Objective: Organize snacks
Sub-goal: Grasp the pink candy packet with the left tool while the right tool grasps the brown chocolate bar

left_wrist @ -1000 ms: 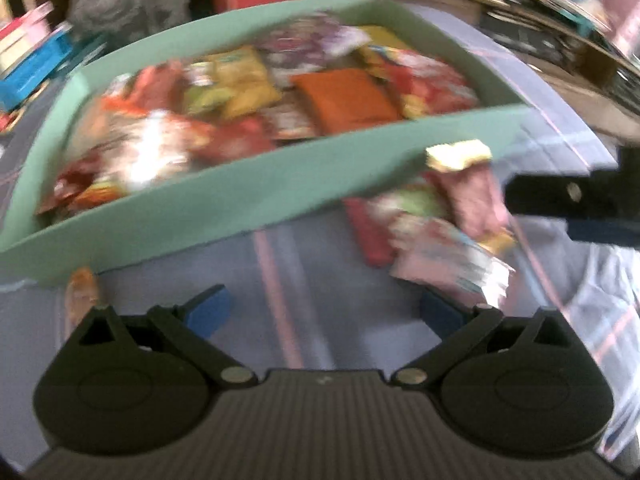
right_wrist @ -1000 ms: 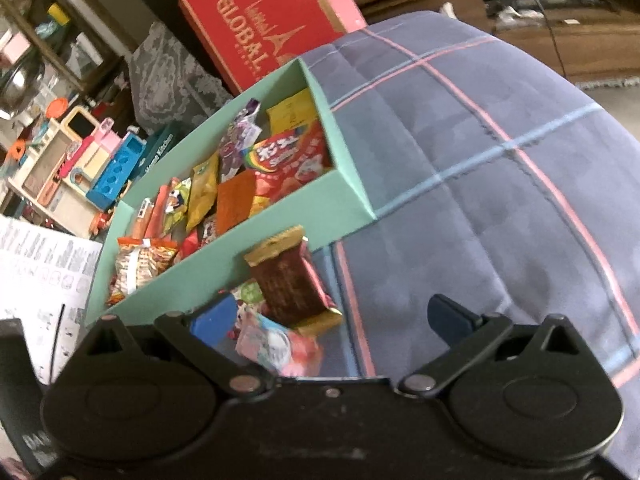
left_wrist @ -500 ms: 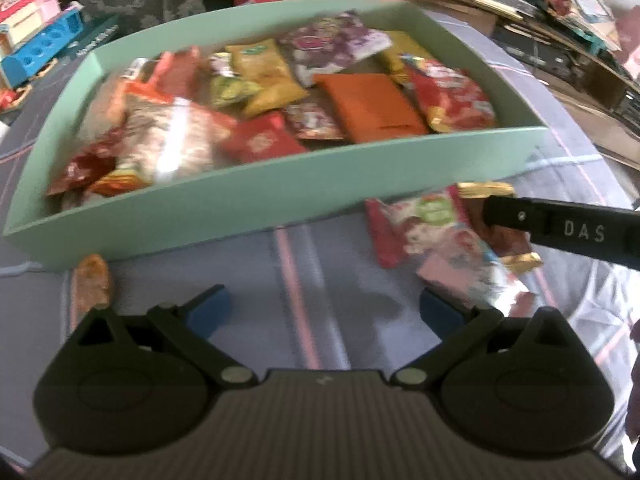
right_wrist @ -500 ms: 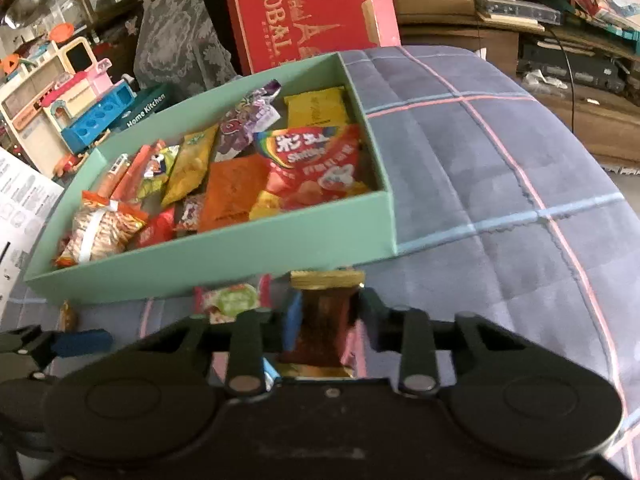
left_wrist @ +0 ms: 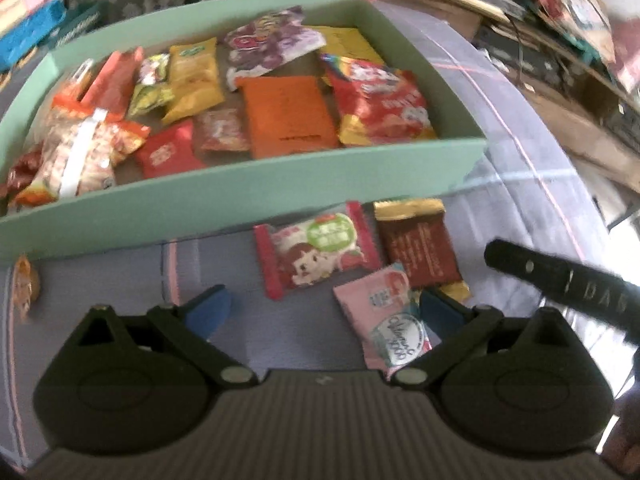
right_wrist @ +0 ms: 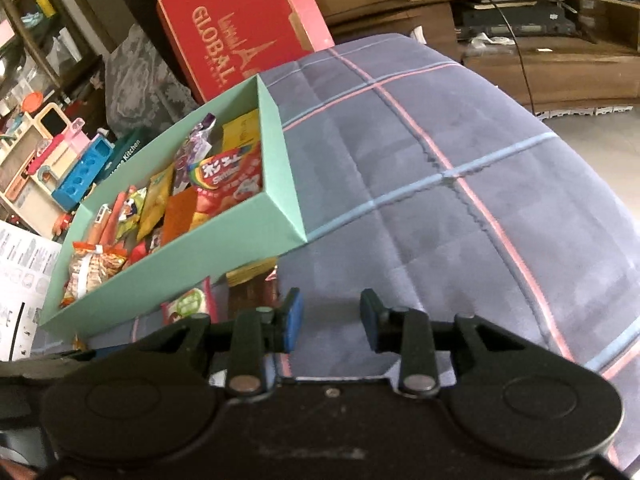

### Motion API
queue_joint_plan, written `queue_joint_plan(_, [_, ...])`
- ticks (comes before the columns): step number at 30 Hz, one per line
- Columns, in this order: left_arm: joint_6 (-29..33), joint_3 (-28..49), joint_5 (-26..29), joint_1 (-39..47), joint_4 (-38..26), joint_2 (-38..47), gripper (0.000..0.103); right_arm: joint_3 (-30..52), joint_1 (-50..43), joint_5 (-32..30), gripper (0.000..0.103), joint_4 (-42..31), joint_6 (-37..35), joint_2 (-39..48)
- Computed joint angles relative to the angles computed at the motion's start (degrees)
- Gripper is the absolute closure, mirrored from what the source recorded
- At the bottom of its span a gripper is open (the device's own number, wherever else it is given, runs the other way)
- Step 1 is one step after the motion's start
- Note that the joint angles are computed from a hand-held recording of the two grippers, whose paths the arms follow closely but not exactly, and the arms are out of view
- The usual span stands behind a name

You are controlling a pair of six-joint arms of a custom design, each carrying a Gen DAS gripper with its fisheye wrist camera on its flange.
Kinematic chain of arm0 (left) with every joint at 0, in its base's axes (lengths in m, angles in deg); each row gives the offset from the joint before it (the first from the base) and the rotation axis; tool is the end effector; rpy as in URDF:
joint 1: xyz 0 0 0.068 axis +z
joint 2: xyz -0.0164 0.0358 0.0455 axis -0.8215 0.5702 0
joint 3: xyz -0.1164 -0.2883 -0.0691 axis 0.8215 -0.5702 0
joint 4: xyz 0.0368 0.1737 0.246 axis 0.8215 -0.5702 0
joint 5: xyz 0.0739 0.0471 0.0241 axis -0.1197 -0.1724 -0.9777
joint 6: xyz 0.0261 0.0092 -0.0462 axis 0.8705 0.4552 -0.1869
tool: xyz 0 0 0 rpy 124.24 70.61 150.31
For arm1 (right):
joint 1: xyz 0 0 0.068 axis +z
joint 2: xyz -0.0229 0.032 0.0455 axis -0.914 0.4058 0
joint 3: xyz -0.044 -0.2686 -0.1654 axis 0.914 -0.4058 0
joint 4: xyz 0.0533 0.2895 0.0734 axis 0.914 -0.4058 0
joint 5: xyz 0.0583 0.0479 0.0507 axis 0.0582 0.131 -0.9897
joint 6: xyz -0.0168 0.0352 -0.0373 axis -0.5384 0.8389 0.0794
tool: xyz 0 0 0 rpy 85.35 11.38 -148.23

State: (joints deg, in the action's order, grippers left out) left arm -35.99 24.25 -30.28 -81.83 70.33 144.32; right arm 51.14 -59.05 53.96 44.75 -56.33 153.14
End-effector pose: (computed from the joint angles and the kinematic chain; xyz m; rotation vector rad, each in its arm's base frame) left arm 0.3663 -0.1811 -0.0149 0.2689 2.6440 -0.1629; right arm 0.2621 0.0338 0.0021 0.4517 2.4114 0.3333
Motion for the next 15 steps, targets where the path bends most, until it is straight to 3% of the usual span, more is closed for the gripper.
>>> queue_joint_plan(3, [4.04,-1.11,-3.37,-1.59,1.47,0.4,0.0,-0.41,-0.58,-0.81,0.067,1.1,-0.2,0.37])
queue_joint_plan(7, [5.31,-3.74,-3.4,0.1,4.03,-0.33,0.0,0.26,0.57,-1.18,0.063,1.1,0.41,0.72])
queue_joint_plan(11, [5.33,-5.38,-2.8,3.04,5.54,-0.93,0.001,1.43,3.52,0.11,0.049,0.23,0.13,0.76])
queue_joint_plan(14, [7.02,-7.15,-2.28,4.03,8.59,-1.53,0.018,2.74,6.16,1.61,0.048,-1.37,-0.45,0.59])
queue_joint_plan(15, [8.48,-8.23,-1.53,4.26,10.26,-2.03,0.036,3.17,6.98,2.12,0.048,-2.11,-0.64,0.4])
